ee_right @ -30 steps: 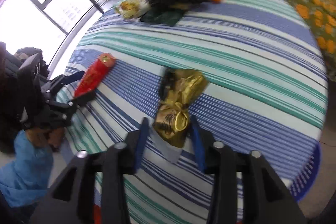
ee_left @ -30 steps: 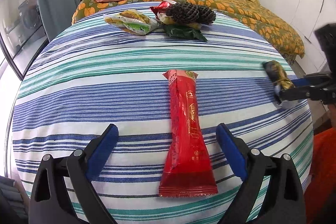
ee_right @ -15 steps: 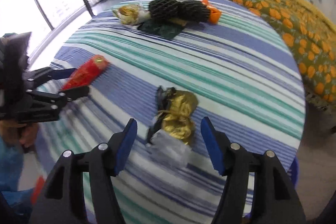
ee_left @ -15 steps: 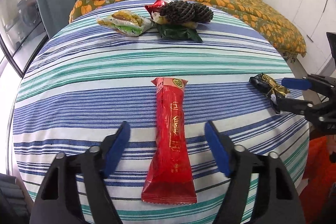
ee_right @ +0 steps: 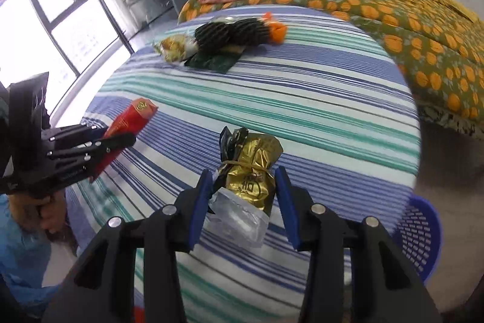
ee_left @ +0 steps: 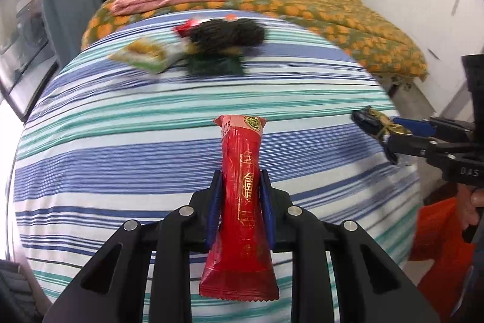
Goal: Collect trash
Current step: 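Close the left gripper on the red snack bar and lift it, then carry the gold-foil item and red snack bar to the wastebasket and release both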
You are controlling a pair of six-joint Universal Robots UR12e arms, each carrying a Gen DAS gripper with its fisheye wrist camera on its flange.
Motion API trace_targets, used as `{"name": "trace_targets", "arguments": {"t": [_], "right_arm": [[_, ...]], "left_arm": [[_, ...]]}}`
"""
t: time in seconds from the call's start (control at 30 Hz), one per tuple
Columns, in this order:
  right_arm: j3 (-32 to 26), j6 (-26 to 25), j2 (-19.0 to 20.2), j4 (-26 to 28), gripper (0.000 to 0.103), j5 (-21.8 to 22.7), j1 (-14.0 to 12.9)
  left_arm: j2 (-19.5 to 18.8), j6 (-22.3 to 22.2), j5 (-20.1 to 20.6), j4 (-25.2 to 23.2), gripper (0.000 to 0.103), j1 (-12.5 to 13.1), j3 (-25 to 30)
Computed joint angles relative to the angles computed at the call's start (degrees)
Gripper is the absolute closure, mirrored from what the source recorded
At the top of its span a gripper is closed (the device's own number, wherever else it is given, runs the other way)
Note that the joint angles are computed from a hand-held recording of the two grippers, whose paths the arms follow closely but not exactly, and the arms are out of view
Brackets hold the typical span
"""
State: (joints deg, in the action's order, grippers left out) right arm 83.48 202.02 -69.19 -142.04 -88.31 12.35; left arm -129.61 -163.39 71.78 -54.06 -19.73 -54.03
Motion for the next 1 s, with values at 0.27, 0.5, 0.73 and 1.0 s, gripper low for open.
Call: {"name": "trace_targets", "arguments": {"t": [0.27, 0.5, 0.73, 1.0], "right_arm": [[10.4, 6.5, -7.8, -5.0, 0.061, -3.2, -3.6], [17.9, 11.0, -13.5, -3.9, 0.061, -11.5, -7.1], [23.6, 16.2, -16.2, -5.6, 0.06, -13.3, -10.8], [27.5, 19.2, -18.1, -9.5, 0.06, -9.6, -13.6]], "left_arm": [[-1.4, 0.3, -6.9, -6.0, 0.08, -4.0, 3.9], [-3.5, 3.8, -12.1, -12.1, 0.08, -9.0, 8.7], [-7.5, 4.9, -11.9, -17.2, 0.08, -13.4, 14.2], [-13.9, 1.8, -9.5, -20.3, 0.079, -16.2, 22.0]]}}
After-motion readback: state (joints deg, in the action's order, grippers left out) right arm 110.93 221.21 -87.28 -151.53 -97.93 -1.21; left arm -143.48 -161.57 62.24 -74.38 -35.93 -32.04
